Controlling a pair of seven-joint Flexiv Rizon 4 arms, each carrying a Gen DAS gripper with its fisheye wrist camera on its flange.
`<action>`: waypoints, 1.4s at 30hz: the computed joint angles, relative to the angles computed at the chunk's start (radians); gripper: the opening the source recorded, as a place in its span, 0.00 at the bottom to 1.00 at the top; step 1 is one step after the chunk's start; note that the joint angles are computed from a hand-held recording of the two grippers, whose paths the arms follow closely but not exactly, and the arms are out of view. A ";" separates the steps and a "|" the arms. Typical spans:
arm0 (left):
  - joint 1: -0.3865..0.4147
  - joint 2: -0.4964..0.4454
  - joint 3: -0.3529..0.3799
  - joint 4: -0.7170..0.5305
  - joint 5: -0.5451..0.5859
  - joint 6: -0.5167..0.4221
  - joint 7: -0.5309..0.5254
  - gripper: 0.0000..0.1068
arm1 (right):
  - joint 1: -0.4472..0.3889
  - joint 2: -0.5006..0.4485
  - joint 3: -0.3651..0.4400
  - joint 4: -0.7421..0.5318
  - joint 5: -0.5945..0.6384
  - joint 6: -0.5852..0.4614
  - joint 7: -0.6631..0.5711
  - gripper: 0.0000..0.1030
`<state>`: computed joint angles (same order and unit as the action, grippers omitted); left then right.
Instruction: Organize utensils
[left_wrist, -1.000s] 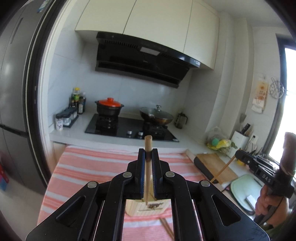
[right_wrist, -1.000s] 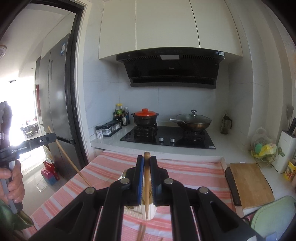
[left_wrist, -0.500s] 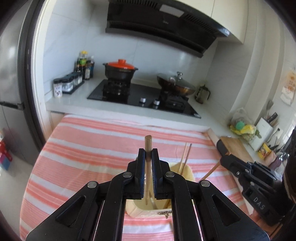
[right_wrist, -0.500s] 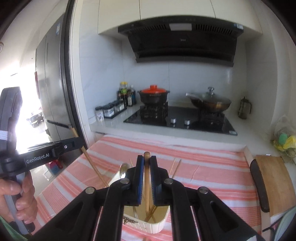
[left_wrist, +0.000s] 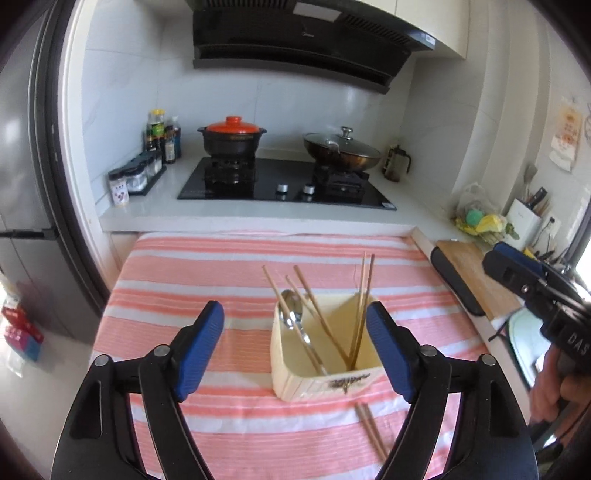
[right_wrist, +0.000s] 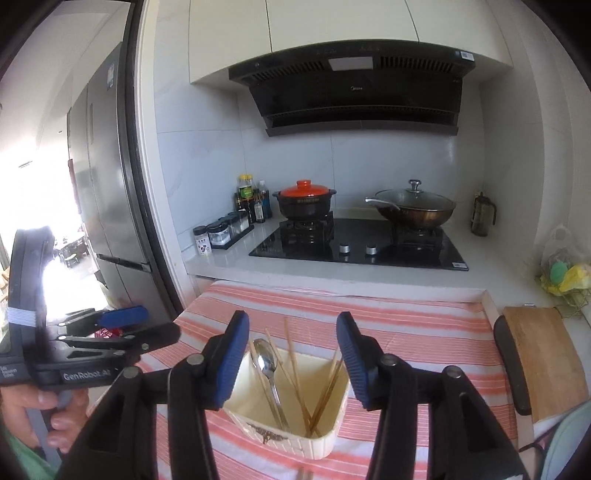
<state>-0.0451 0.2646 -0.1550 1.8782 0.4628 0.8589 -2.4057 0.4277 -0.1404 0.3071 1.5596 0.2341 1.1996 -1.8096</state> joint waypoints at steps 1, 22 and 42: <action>-0.016 0.032 0.007 0.030 -0.012 -0.013 0.017 0.82 | -0.017 0.033 0.006 0.031 0.022 -0.001 -0.024 0.54; -0.108 0.061 -0.224 0.478 0.093 0.015 -0.476 0.87 | -0.140 0.331 -0.056 0.957 -0.174 0.282 0.203 0.56; -0.250 -0.020 -0.116 0.408 0.145 -0.076 -0.491 0.95 | -0.125 0.319 -0.109 0.982 -0.336 0.287 0.346 0.56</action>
